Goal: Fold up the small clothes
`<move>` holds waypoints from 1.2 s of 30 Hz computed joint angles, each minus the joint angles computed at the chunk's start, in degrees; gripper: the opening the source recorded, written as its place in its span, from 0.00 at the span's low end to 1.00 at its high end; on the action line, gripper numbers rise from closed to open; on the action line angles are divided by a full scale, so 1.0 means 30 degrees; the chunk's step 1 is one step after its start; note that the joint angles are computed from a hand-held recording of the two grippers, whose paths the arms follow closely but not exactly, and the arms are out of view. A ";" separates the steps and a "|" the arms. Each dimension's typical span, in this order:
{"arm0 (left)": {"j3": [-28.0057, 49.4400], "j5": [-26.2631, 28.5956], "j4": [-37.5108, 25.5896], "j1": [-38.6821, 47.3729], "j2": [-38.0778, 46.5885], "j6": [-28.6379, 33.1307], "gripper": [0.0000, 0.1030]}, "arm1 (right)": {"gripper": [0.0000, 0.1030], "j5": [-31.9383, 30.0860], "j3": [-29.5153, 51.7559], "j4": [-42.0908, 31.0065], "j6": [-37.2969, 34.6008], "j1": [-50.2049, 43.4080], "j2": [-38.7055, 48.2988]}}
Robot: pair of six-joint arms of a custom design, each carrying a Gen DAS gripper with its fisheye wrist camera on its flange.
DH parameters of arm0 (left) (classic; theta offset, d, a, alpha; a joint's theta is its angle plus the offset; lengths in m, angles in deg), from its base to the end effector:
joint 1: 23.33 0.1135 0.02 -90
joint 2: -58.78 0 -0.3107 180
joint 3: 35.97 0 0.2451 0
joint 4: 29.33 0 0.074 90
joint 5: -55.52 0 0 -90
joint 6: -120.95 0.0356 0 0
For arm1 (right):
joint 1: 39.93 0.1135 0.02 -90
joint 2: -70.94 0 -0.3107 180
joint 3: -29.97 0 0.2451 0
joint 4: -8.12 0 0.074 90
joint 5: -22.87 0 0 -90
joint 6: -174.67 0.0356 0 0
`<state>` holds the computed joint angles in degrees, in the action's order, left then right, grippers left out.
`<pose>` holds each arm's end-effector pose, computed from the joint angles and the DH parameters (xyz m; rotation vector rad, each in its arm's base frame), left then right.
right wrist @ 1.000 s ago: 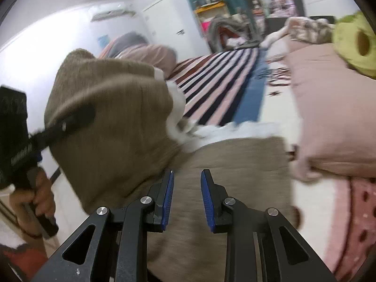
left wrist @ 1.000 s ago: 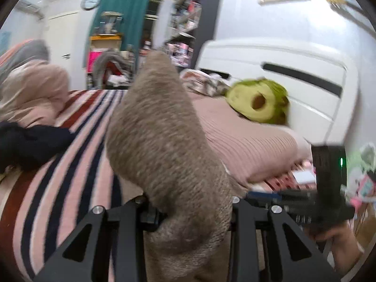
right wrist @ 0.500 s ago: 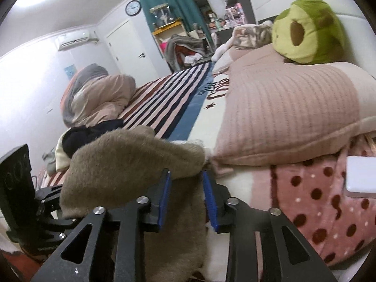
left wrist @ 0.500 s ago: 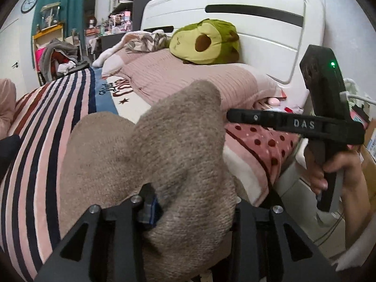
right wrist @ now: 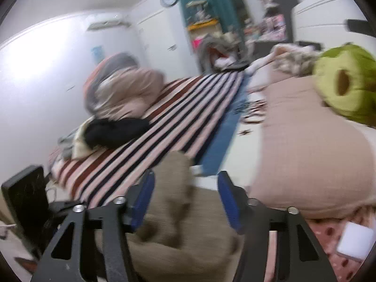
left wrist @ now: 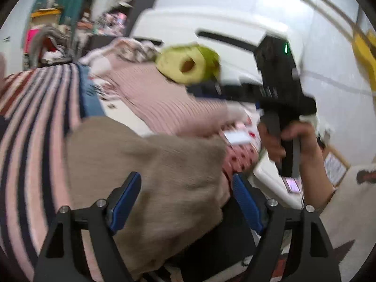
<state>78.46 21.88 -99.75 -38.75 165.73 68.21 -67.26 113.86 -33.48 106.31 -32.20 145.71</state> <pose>0.3741 -0.1339 0.3591 1.2789 1.9187 -1.0988 0.2703 0.0368 0.3933 0.2594 2.1372 0.3019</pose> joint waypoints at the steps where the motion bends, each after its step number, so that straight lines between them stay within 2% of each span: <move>1: -0.0071 0.0058 0.0787 0.0667 -0.0155 -0.0713 0.80 | 0.62 -0.0555 0.0454 -0.0320 0.0046 0.0137 0.0560; 5: 0.0004 -0.0777 0.2694 0.2086 0.0076 -0.2461 0.80 | 0.62 -0.2882 0.2049 -0.1818 0.0796 0.0646 0.3302; 9: -0.0387 -0.1499 0.3926 0.2761 0.0407 -0.3711 0.80 | 0.62 -0.4001 0.2620 -0.3381 0.1984 0.0802 0.5310; 11: -0.0502 -0.1198 0.4003 0.3009 0.0625 -0.4046 0.80 | 0.47 -0.4359 0.2126 -0.3330 0.2409 0.0788 0.5421; 12: -0.0441 -0.1128 0.3948 0.3046 0.0787 -0.4063 0.80 | 0.30 -0.4672 0.1580 -0.2822 0.2693 0.0784 0.5251; 13: -0.0475 -0.1195 0.3976 0.2991 0.0857 -0.4137 0.80 | 0.24 -0.4453 0.0993 -0.2404 0.2925 0.0850 0.4890; 16: -0.0177 -0.1540 0.3838 0.2638 0.1195 -0.4101 0.80 | 0.18 -0.3159 -0.0172 -0.1766 0.2887 0.1064 0.3511; 24: 0.1452 -0.1645 0.2110 0.0989 0.2499 -0.3660 0.80 | 0.17 -0.1568 -0.5619 0.0144 0.5469 0.0279 -0.1262; 26: 0.2207 -0.1655 0.1073 0.0484 0.3150 -0.3459 0.80 | 0.18 -0.0653 -0.6745 0.0573 0.5809 0.0532 -0.1426; 29: 0.2861 -0.1902 -0.0061 -0.0010 0.3764 -0.3399 0.80 | 0.23 -0.0767 -0.7873 0.1879 0.6204 0.0689 -0.0895; 32: 0.3486 -0.2313 -0.0890 -0.0232 0.4345 -0.3523 0.80 | 0.40 -0.0770 -0.7796 0.2146 0.5733 0.0499 -0.0794; 34: 0.3999 -0.2307 -0.1456 -0.0200 0.4739 -0.3597 0.80 | 0.58 -0.0604 -0.7308 0.1613 0.4946 0.0259 -0.0679; 36: 0.4987 -0.2031 -0.2413 -0.0059 0.5336 -0.3531 0.80 | 0.62 -0.0632 -0.6850 0.1026 0.4067 -0.0070 -0.0695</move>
<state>93.42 15.79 -106.99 -38.93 181.73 57.62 -69.16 93.31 -30.40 118.51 -32.41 143.62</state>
